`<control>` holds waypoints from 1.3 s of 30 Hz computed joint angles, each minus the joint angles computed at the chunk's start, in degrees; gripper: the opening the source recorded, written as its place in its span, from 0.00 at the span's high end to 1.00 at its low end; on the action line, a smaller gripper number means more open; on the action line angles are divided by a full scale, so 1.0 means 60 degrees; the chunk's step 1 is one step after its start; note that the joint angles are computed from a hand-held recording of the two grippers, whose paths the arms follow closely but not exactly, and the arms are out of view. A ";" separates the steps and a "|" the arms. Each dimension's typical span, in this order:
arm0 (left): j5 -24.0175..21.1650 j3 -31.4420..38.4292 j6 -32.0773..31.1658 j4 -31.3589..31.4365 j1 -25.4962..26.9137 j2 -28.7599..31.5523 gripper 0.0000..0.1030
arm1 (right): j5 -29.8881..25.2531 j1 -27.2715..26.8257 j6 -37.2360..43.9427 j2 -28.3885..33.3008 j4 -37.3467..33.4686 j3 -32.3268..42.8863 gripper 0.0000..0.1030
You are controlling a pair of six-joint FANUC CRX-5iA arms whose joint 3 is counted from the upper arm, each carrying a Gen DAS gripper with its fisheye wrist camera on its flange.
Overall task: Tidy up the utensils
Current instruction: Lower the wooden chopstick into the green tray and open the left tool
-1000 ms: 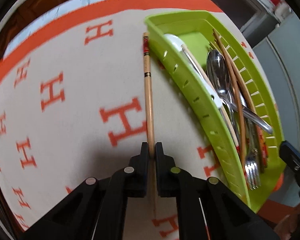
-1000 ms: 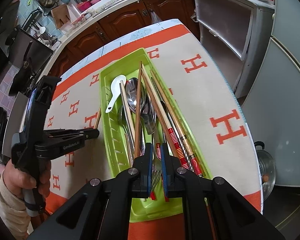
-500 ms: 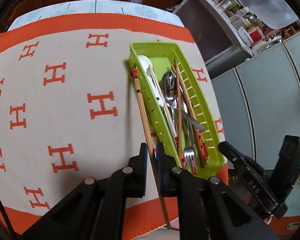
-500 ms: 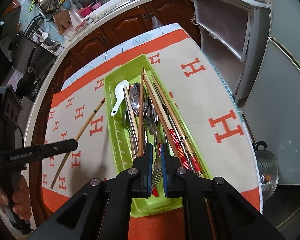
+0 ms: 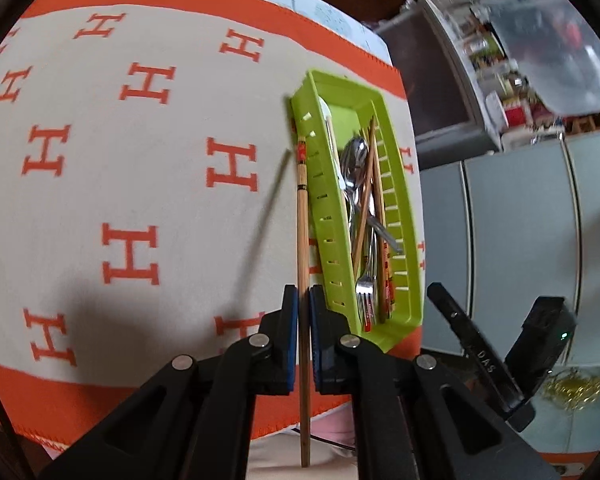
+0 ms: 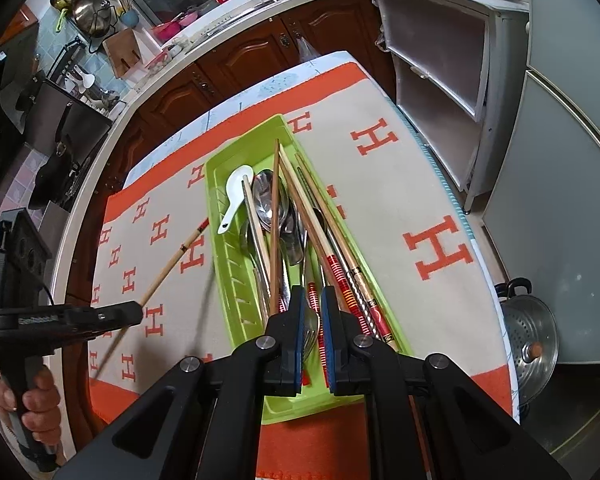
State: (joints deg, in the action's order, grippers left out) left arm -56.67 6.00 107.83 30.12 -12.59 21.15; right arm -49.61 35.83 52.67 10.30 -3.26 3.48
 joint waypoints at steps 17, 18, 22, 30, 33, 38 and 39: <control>0.0734 0.1267 0.0896 -0.0824 -0.0592 0.0453 0.97 | 0.0130 0.0138 -0.0231 -0.0253 0.0237 -0.0180 0.92; 0.0699 0.1469 0.0995 -0.0933 -0.0655 0.0617 0.97 | 0.0130 0.0144 -0.0255 -0.0278 0.0241 -0.0209 0.92; 0.0057 0.2648 0.1430 -0.1561 -0.0965 0.1517 0.93 | 0.0065 0.0120 -0.0204 -0.0362 0.0211 -0.0241 0.92; -0.0415 0.3083 0.1114 -0.2321 -0.1323 0.1686 0.52 | 0.0115 -0.0017 -0.0284 -0.0501 0.0182 -0.0411 0.92; -0.0497 0.2884 0.1062 -0.2655 -0.1354 0.1432 0.45 | 0.0053 -0.0071 -0.0214 -0.0419 0.0074 -0.0338 0.92; -0.0436 0.2147 0.0986 -0.3022 -0.1263 0.0819 0.41 | -0.0054 0.0003 -0.0139 -0.0269 0.0040 -0.0205 0.92; -0.0406 0.2022 0.1006 -0.3154 -0.1263 0.0697 0.38 | -0.0083 0.0027 -0.0107 -0.0247 0.0041 -0.0184 0.92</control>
State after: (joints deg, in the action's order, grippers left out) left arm -59.11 18.13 113.87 11.20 -20.17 25.33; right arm -50.11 35.99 52.02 8.82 -3.01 2.37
